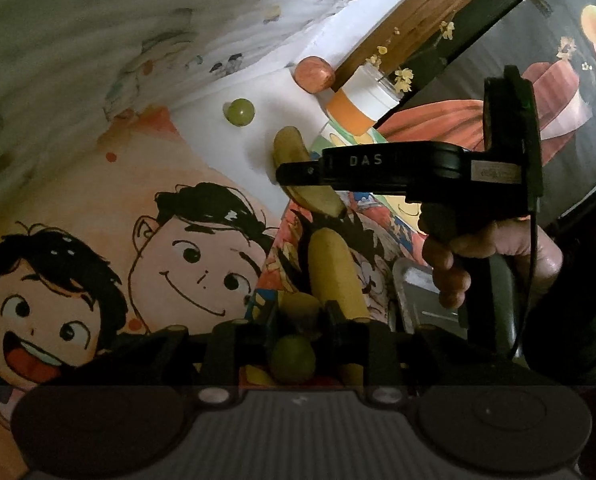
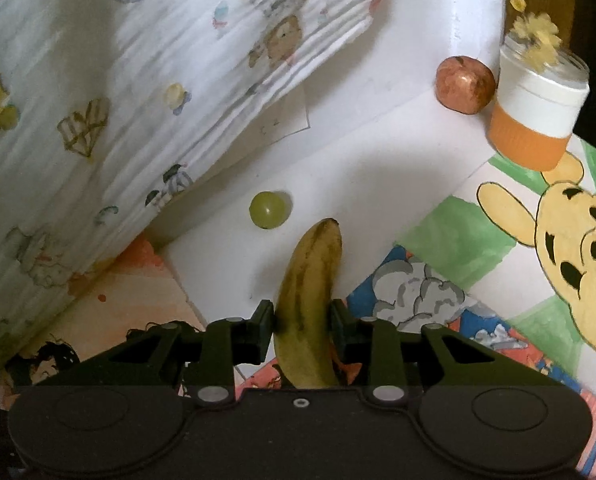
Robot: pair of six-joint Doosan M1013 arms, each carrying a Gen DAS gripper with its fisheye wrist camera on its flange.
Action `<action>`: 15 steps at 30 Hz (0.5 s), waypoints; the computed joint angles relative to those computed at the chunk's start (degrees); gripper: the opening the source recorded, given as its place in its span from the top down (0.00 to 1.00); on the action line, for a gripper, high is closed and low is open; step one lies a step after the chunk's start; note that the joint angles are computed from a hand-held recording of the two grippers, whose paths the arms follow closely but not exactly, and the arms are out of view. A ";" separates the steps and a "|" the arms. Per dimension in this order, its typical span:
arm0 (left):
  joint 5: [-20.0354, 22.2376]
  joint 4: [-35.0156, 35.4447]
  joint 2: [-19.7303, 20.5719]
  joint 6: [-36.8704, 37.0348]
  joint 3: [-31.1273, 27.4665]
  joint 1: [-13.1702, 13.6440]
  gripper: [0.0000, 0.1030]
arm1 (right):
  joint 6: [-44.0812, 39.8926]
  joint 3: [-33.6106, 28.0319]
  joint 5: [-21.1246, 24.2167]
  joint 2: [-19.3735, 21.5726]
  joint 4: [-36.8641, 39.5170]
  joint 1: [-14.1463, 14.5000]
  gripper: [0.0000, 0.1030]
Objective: Organize fruits
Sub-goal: 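Close the right tool on the loose yellow banana while the left tool grasps a pile banana, then carry both bananas over the metal tray and open both tools to drop them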
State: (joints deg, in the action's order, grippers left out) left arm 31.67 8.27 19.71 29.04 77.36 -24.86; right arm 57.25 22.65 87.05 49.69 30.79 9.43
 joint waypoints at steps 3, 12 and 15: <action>0.07 1.15 -0.07 -1.21 0.07 -0.19 0.74 | 0.75 1.79 -0.80 -0.94 1.35 -0.53 0.69; 1.31 7.94 -0.69 -7.66 -0.24 -1.44 0.74 | 0.56 7.77 -3.52 -4.70 5.41 -2.21 0.70; 2.06 10.18 -0.85 -9.39 -0.56 -1.97 0.74 | 0.60 8.79 -3.45 -5.44 5.60 -2.57 0.70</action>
